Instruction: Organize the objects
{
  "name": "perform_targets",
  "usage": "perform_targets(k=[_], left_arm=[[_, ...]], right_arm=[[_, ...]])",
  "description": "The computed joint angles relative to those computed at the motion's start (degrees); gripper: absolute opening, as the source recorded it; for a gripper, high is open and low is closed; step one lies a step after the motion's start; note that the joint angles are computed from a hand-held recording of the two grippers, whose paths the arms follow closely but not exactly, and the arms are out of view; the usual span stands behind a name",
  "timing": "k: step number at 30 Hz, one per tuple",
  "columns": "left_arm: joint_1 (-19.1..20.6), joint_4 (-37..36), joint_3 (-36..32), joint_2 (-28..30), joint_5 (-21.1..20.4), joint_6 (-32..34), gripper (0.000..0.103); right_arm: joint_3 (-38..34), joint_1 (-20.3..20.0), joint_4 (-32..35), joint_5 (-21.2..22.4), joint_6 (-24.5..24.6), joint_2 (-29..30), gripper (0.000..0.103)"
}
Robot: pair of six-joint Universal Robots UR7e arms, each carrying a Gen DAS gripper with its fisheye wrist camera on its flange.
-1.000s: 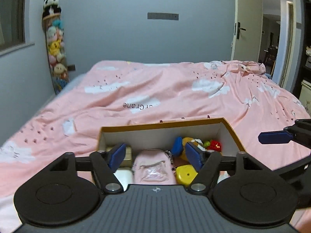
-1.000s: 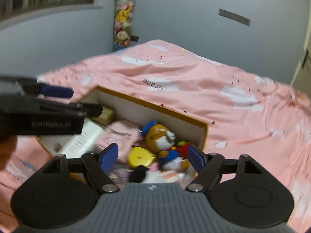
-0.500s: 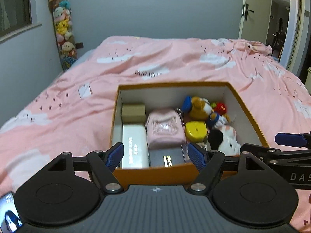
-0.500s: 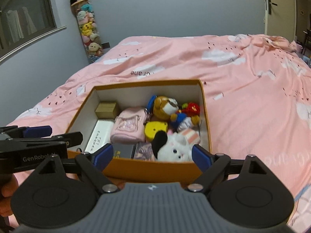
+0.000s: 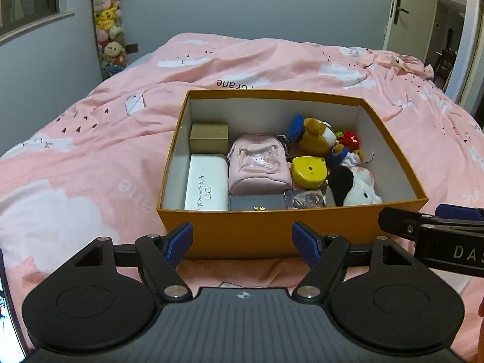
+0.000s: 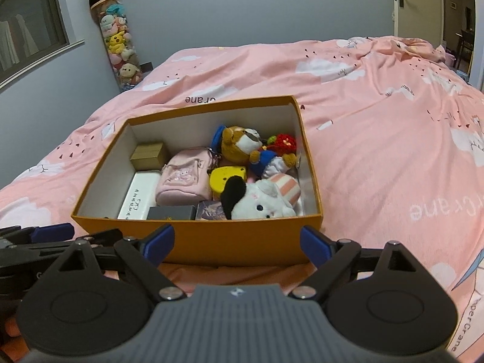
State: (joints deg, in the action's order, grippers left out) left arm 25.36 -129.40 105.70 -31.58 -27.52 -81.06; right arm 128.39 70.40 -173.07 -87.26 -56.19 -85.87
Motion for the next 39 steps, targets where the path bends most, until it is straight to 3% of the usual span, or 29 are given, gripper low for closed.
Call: perform_targets(k=[39], left_arm=[[-0.3, -2.9, 1.0, -0.4, 0.7, 1.6, 0.087]], right_arm=[[0.5, 0.0, -2.2, 0.2, -0.9, 0.3, 0.091]])
